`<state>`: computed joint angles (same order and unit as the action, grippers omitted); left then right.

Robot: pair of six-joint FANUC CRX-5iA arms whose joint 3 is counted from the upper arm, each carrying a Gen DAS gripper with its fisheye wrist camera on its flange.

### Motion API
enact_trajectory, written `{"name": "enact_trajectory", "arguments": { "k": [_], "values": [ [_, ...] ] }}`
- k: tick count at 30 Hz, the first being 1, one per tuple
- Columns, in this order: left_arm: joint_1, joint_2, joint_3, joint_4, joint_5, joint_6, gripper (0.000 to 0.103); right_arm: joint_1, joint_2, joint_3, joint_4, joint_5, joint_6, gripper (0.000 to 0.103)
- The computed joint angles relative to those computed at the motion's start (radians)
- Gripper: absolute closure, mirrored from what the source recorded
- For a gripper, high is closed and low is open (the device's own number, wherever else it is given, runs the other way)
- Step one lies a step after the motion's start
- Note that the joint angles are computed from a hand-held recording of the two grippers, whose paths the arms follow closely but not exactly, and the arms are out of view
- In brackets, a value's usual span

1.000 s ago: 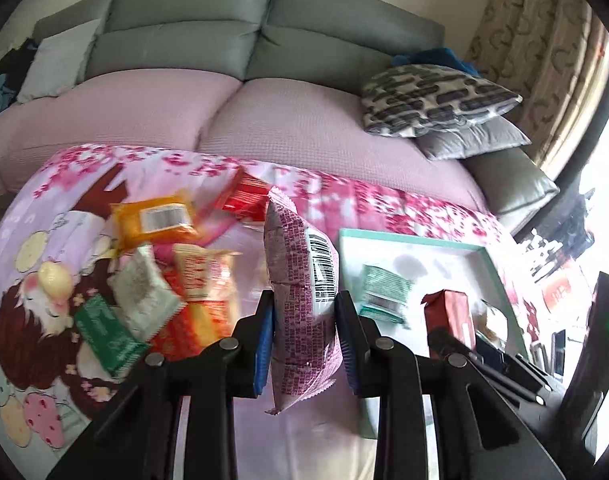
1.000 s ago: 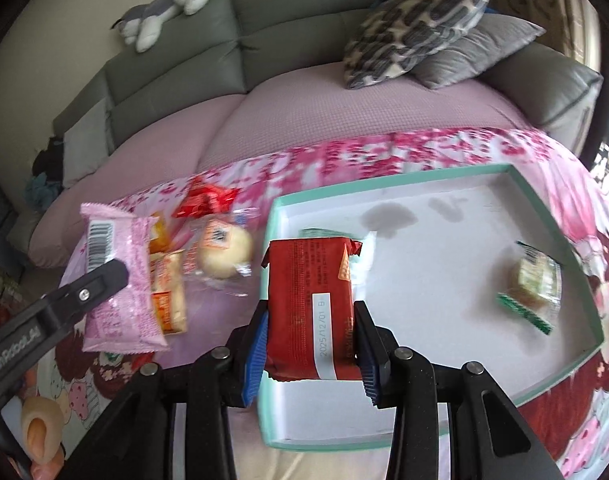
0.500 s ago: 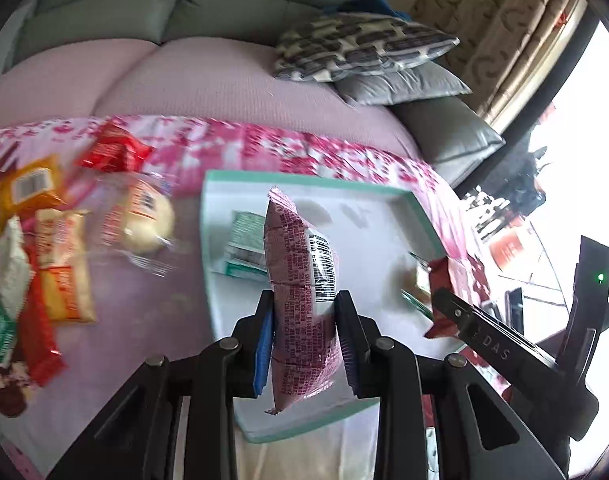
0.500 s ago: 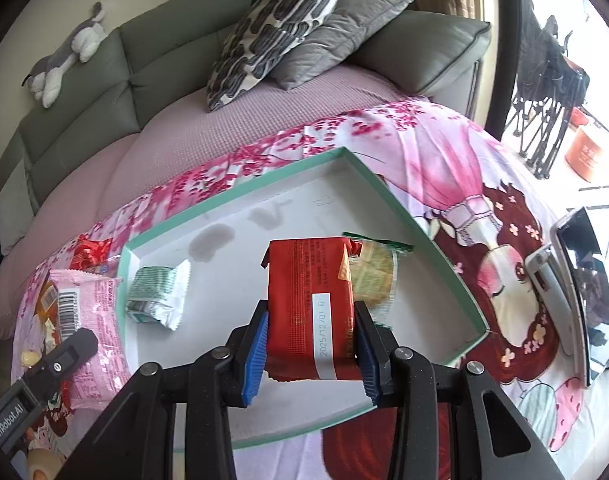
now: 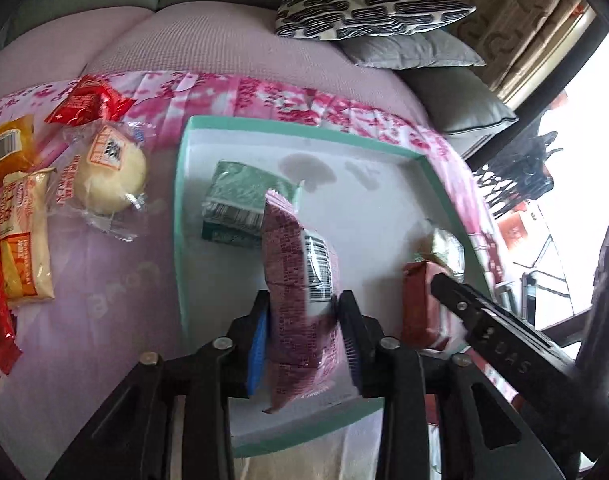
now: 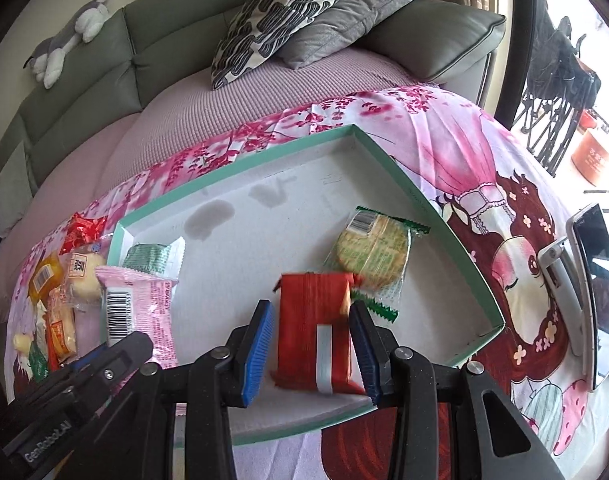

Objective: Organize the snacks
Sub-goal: 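Lower both packs into the teal tray and open both tools, then move both tools back over the remaining snack pile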

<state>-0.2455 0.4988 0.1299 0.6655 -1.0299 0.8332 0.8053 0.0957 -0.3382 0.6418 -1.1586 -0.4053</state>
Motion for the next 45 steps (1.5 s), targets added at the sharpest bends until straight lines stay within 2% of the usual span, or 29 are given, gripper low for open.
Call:
{"name": "enact_trajectory", "arguments": {
  "k": [1,2,8,10,12,16,25,33,34,35,36,37,45],
  "values": [
    [0.0,-0.001,0.002,-0.013,0.006,0.009,0.044,-0.001,0.0,0.0,-0.001,0.003,0.002,0.061],
    [0.001,-0.002,0.004,-0.022,0.011,0.017,0.04,-0.002,0.0,0.001,-0.003,0.002,0.002,0.061],
    [0.003,-0.027,-0.005,-0.045,0.034,0.009,0.033,-0.007,-0.001,0.002,-0.02,0.004,0.004,0.059],
    [0.002,-0.042,-0.008,-0.07,0.054,0.017,0.025,-0.01,0.001,0.005,-0.029,0.004,0.009,0.043],
    [-0.004,-0.06,-0.007,-0.12,0.094,0.041,0.021,-0.012,0.003,0.008,-0.033,0.004,0.015,0.037],
    [-0.013,-0.094,-0.003,-0.249,0.182,0.107,0.02,-0.016,0.004,0.005,-0.034,0.027,0.032,0.026],
    [-0.02,-0.086,0.072,-0.509,0.225,0.313,0.02,-0.017,0.02,0.022,-0.038,0.035,0.062,0.025],
    [-0.012,-0.085,0.09,-0.563,0.23,0.386,0.02,-0.018,0.027,0.028,-0.033,0.045,0.082,0.025],
    [-0.013,-0.083,0.095,-0.574,0.23,0.402,0.016,-0.018,0.026,0.026,-0.03,0.049,0.08,0.024],
    [-0.014,-0.08,0.099,-0.584,0.232,0.413,0.01,-0.018,0.022,0.02,-0.025,0.059,0.077,0.021],
    [-0.015,-0.081,0.099,-0.6,0.242,0.428,0.002,-0.018,0.018,0.013,-0.019,0.071,0.071,0.011],
    [-0.016,-0.084,0.095,-0.607,0.251,0.434,0.002,-0.017,0.017,0.006,-0.005,0.079,0.062,0.001],
    [-0.01,-0.087,0.088,-0.613,0.268,0.442,0.002,-0.017,0.024,0.013,0.004,0.072,0.072,0.0]
  ]
}}
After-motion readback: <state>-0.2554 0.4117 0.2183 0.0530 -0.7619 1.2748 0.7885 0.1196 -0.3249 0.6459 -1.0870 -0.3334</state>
